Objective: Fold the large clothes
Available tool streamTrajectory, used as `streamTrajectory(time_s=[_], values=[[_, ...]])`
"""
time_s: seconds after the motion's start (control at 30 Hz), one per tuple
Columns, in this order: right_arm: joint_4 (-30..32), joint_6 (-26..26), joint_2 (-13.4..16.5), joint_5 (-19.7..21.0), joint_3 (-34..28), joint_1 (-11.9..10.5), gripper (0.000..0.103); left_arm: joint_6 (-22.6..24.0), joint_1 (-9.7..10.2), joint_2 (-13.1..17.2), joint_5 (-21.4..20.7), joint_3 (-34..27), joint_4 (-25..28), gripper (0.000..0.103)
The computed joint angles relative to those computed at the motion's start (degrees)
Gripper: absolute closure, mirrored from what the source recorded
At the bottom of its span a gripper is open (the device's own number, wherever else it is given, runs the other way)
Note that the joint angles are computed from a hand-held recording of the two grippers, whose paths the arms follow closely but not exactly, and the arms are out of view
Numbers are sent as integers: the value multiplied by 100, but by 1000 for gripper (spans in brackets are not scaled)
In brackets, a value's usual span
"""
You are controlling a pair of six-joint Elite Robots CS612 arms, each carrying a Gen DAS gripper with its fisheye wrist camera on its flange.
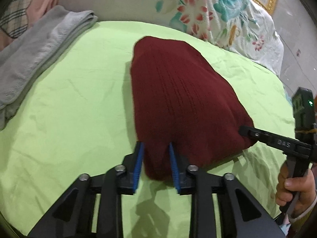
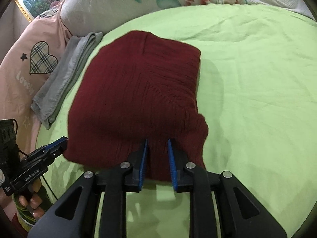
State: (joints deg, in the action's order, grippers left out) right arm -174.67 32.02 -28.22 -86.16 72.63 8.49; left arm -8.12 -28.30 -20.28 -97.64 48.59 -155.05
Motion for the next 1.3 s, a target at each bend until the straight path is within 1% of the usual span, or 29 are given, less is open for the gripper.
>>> streamTrajectory(time_s=[0.03,0.07,0.17,0.23,0.3,0.43,0.53,0.57,0.77,0.93,1.03,1.1,1.2,1.3], values=[[-55,-3,-30,-4,58,4,76,-66,0,-66,60,117,-72,67],[-120,5,-75,-20,133,19,73,-104,2,-106,83,191,-120,66],[-321,0,-174,-26,304,57,71,-89,-16,-279,244,501,-263,59],[-415,13,-204,-3,375,76,69,-89,-37,-382,380,683,-279,51],[-500,24,-263,-4,505,103,64,-86,-54,-461,463,829,-273,49],[-596,39,-342,20,677,153,63,-110,-75,-595,563,1110,-251,39],[-617,36,-400,11,804,192,59,-44,-104,-677,681,1317,-270,34],[-617,32,-414,-1,837,201,57,-32,-114,-703,712,1377,-245,34],[-617,65,-473,-39,999,236,55,2,-167,-847,944,1691,-230,30],[-616,89,-496,-47,1116,267,46,-17,-195,-947,1126,1872,-166,26],[-564,68,-506,-85,1157,291,40,-30,-209,-972,1215,1921,-130,23],[-530,55,-513,-117,1178,305,34,-16,-218,-977,1299,1927,-91,23],[-507,49,-519,-126,1199,310,32,31,-230,-981,1373,1961,-149,23],[-520,68,-513,-139,1190,314,31,-2,-213,-984,1321,1959,-138,23]])
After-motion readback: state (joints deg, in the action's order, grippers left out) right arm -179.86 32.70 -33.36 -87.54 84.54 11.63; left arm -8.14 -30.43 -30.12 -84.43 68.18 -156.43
